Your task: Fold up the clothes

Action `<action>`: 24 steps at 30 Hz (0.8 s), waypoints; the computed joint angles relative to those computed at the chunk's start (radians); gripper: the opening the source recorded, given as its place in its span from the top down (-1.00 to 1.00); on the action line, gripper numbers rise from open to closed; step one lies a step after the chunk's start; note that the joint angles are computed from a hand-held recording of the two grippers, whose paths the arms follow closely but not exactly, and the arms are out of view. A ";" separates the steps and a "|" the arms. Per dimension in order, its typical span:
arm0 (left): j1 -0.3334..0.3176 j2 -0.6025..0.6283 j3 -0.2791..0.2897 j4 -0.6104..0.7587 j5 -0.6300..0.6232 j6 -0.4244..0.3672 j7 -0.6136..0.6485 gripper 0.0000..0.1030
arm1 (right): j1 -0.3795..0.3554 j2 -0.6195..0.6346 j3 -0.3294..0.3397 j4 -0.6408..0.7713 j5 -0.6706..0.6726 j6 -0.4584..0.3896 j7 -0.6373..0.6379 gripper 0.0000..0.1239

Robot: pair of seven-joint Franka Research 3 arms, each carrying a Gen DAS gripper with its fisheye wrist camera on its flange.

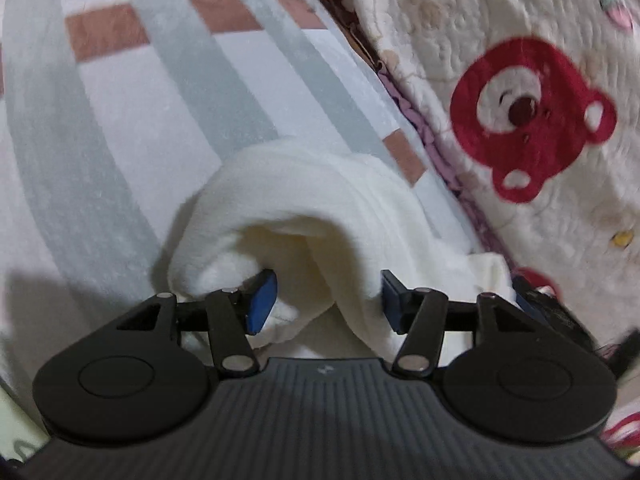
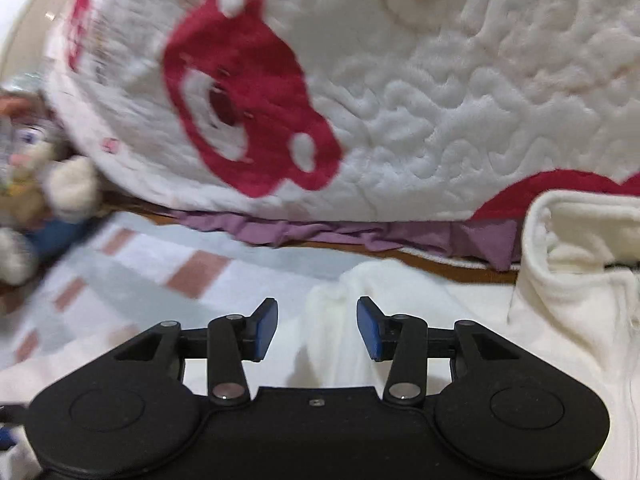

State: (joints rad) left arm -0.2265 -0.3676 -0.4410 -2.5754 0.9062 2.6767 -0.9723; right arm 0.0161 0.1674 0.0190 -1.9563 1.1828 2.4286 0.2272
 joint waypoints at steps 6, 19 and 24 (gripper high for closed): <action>0.018 0.017 -0.023 0.020 0.071 -0.013 -0.100 -0.29 | -0.062 -0.139 -0.080 -0.161 -0.059 -0.199 0.085 0.21; -0.087 0.292 0.034 0.249 0.193 -0.345 0.085 -0.42 | -0.075 -0.307 -0.181 -0.399 -0.253 -0.313 -0.317 0.09; -0.141 0.227 0.060 0.222 0.297 -0.448 0.035 0.68 | -0.095 -0.290 -0.185 -0.388 -0.240 -0.353 -0.325 0.05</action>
